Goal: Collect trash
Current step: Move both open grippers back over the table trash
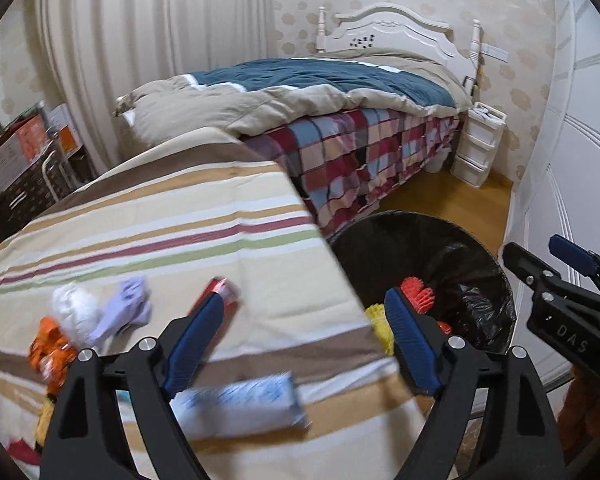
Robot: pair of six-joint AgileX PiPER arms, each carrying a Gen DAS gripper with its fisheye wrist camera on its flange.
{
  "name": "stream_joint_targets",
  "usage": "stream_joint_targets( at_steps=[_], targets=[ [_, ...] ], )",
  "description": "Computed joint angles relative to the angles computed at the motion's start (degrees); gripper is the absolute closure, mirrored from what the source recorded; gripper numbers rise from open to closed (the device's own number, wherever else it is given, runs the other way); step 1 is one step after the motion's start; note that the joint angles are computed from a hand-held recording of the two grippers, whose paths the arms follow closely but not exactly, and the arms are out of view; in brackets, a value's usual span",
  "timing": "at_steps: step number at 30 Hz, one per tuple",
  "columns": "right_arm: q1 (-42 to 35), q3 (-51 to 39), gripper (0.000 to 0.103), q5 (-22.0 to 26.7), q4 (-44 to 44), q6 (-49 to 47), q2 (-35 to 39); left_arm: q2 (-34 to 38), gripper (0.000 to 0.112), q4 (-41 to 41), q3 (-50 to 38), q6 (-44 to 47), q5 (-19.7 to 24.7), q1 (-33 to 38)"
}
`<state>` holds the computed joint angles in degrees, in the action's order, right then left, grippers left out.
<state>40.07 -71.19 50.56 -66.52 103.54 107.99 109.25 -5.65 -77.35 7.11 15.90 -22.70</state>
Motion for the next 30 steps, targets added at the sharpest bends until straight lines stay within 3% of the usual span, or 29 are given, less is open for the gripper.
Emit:
stream_joint_targets(
  at_steps=[6, 10, 18, 30],
  targets=[
    [4.58, -1.27, 0.029, 2.74, 0.83, 0.25, -0.41, -5.91, 0.029, -3.36, 6.25, 4.43, -0.68, 4.21],
    [7.73, -2.96, 0.029, 3.64, 0.86, 0.68, 0.24, -10.07, 0.029, -9.95, 10.45, 12.19, -0.35, 8.79],
    [13.53, -9.19, 0.029, 2.28, 2.99, -1.84, 4.05, -16.45, 0.029, -18.15, 18.31, 22.82, -0.39, 18.28],
    [19.18, -17.73, 0.029, 2.08, 7.84, -6.22, 10.61, -22.05, 0.029, -38.20, 29.63, 46.64, -1.80, 27.58]
  ],
)
